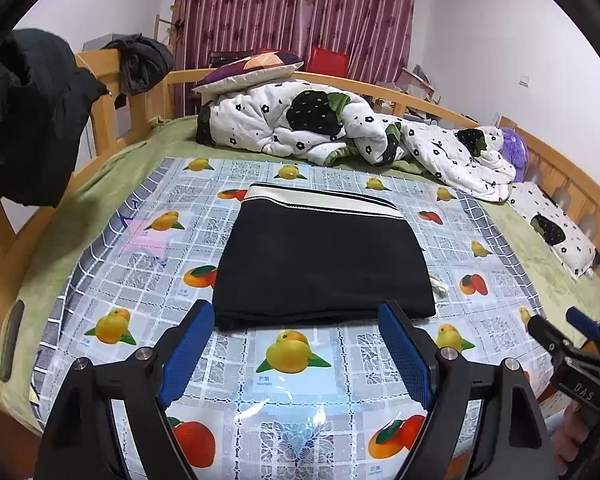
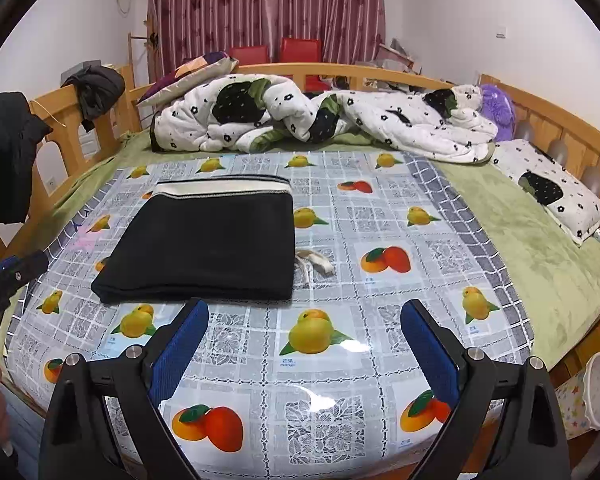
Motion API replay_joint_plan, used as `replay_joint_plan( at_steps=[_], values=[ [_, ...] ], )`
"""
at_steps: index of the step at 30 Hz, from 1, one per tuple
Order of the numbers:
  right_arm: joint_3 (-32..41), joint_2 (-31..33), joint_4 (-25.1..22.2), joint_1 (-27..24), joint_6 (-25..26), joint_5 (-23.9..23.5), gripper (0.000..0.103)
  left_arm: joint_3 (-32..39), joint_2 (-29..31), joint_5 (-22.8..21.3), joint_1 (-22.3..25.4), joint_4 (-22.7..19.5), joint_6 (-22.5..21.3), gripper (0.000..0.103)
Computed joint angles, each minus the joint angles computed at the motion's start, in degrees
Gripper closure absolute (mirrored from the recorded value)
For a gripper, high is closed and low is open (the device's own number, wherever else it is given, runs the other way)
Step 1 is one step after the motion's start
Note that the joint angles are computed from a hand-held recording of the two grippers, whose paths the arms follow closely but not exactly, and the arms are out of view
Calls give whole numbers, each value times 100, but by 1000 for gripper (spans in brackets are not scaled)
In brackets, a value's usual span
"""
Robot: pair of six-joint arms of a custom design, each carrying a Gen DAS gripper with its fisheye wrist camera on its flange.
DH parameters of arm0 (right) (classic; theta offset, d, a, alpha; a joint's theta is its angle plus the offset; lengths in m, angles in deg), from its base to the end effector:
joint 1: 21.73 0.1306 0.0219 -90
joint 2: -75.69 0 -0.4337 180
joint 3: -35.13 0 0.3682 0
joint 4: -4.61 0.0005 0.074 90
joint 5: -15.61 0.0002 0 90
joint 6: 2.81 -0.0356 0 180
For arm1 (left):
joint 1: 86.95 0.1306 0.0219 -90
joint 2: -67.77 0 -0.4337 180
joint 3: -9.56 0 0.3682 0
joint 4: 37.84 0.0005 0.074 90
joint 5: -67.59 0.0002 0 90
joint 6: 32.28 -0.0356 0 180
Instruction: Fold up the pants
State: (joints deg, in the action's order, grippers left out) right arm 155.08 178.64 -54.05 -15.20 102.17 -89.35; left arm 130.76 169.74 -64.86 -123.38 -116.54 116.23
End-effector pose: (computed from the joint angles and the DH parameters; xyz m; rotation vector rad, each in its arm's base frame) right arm 0.5475 0.0714 0.5887 -0.5560 2.2090 0.2226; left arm 0.4245 -0.2841 0.5897 -0.6651 2.1633 0.1382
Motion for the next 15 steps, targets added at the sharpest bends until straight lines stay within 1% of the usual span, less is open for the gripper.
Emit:
replay_joint_plan(
  at_steps=[4,15],
  values=[
    [21,27,-47,-6,6,22,7,-3,-10,27,-25,37,-19,20],
    [-67,5,98,44,67,100,7,-71,-81,-23,-37,103,5,20]
  ],
)
